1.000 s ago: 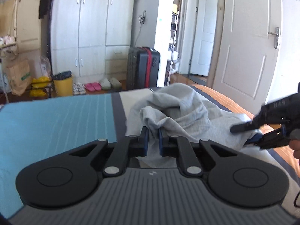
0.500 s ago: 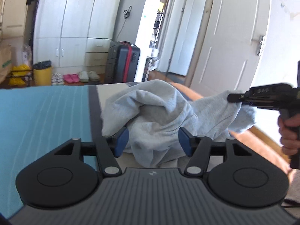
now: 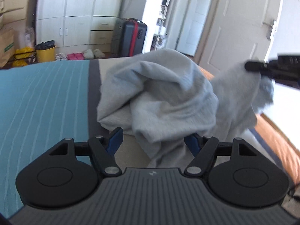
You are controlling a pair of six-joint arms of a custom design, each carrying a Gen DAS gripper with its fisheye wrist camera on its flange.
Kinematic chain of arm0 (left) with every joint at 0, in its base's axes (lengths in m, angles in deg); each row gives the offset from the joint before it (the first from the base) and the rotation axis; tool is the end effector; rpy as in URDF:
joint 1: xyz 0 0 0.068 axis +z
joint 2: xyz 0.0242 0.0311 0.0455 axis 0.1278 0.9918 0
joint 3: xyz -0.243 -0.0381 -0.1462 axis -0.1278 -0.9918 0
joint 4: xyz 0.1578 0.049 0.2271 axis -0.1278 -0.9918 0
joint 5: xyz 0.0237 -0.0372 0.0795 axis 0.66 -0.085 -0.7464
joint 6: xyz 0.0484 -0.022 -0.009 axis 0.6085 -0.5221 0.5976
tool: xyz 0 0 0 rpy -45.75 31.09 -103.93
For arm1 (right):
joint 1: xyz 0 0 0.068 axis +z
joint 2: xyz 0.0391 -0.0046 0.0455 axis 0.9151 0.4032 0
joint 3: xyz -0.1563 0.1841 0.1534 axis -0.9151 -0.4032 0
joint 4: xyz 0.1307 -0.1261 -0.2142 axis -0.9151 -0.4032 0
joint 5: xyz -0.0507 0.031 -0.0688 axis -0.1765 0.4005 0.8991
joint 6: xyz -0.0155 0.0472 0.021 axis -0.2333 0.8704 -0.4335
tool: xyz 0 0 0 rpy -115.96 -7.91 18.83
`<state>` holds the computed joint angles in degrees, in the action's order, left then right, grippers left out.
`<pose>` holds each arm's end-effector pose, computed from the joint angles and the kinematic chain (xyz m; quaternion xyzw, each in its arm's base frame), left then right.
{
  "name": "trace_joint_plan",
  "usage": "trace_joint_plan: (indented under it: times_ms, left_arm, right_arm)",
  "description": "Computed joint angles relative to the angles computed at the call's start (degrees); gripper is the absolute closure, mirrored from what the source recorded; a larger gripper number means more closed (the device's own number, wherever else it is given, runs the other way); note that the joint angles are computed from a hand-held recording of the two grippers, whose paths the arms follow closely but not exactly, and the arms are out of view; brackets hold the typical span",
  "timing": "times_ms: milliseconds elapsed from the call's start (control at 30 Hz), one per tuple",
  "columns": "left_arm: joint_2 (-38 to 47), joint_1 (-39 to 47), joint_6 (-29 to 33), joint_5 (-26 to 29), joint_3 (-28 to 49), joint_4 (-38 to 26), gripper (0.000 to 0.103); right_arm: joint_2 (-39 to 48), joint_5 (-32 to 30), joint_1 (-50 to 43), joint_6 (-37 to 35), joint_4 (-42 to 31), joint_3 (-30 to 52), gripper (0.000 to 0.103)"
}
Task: Fold clothes
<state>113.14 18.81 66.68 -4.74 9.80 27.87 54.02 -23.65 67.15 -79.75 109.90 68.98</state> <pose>0.2513 0.0378 0.1300 -0.0350 0.8703 -0.1357 0.4721 0.3166 0.0237 0.1765 -0.1059 0.8346 0.2606 0.4736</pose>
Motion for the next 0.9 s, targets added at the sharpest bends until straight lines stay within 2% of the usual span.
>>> trace_joint_plan:
  times_ms: [67, 100, 167, 233, 267, 300, 433, 533, 700, 900]
  left_arm:
    - [1.2, 3.1, -1.5, 4.9, -0.6, 2.8, 0.062]
    - [0.7, 3.1, -0.2, 4.5, -0.4, 1.5, 0.091]
    - [-1.8, 0.3, 4.4, -2.6, -0.1, -2.0, 0.093]
    - [-4.2, -4.9, 10.1, -13.2, -2.3, -0.1, 0.093]
    - [-5.2, -6.7, 11.7, -16.2, -3.3, 0.9, 0.093]
    - [-6.1, -7.5, 11.4, -17.0, -3.8, 1.1, 0.094]
    - [-10.7, -7.9, 8.7, -18.0, -5.2, 1.0, 0.094]
    - [-17.4, -6.0, 7.0, -18.4, -7.1, -0.6, 0.095]
    - [-28.5, 1.0, 5.6, -14.8, -8.0, -7.5, 0.096]
    - [-39.2, 5.6, 4.8, -11.9, -7.1, -15.5, 0.096]
  right_arm:
    - [-0.3, 0.5, 2.2, -3.3, -1.6, 0.1, 0.09]
    - [-0.8, 0.9, 3.1, -4.0, -1.7, -0.2, 0.09]
    - [-1.6, 1.0, 3.9, -4.7, -1.9, -0.6, 0.09]
    - [-2.2, 1.3, 4.0, -4.7, -2.1, -0.8, 0.09]
    - [-2.3, 1.5, 3.8, -4.4, -2.2, -0.7, 0.09]
    - [-2.5, 1.9, 3.5, -3.8, -2.4, -0.7, 0.09]
    - [-4.8, 3.9, 2.6, -1.7, -3.4, -1.9, 0.09]
    - [-7.4, 4.4, 1.6, -0.9, -4.3, -3.3, 0.09]
    - [-11.6, 3.4, -0.1, 0.3, -3.7, -5.6, 0.09]
    - [-15.4, 3.0, 1.6, -0.9, -3.4, -7.3, 0.09]
